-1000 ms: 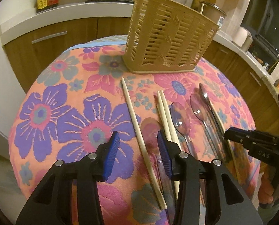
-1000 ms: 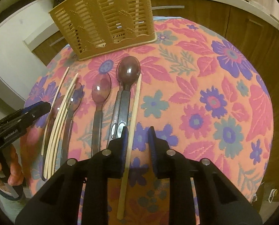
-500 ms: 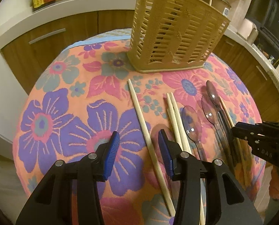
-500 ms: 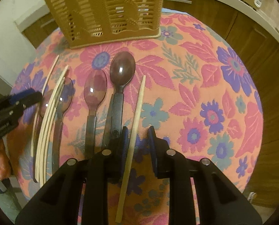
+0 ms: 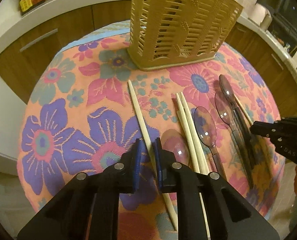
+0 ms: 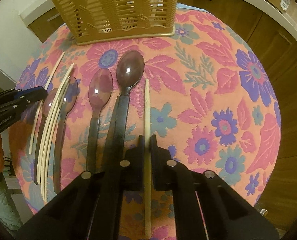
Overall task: Organize utensils
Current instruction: 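Lower the left tool onto a chopstick while the right tool grasps another chopstick, then lift the chopstick into the caddy with the left tool while the right releases its chopstick there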
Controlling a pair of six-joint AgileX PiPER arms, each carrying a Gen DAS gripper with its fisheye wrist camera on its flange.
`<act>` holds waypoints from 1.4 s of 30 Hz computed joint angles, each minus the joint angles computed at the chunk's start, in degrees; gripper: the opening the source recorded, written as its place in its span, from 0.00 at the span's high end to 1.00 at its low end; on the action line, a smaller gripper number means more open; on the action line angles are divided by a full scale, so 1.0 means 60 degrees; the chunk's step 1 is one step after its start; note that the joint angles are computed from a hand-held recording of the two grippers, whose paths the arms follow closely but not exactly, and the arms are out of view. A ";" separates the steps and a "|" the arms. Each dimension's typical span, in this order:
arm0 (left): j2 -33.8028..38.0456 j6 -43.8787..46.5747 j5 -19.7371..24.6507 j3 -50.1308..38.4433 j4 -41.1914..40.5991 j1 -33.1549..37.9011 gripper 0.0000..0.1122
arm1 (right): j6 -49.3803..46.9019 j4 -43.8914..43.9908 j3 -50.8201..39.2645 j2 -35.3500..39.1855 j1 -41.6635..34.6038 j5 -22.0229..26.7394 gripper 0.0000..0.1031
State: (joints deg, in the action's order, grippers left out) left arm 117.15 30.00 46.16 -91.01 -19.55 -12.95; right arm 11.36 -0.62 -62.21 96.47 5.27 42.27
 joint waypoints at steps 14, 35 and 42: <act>-0.1420 0.2051 -0.1549 0.1699 -0.2607 0.0281 0.97 | -0.2031 0.1513 0.0598 -0.1520 -0.0756 -0.0997 0.96; -0.0443 0.3471 -0.1532 -0.3201 -0.7396 0.0240 0.97 | -0.3834 0.3219 -0.4046 -0.0530 -0.1364 -0.2433 0.96; 0.1077 0.2987 -0.1875 -0.5437 -0.7071 -0.0106 0.97 | -0.3459 0.2934 -0.5658 0.0961 -0.1462 -0.3361 0.96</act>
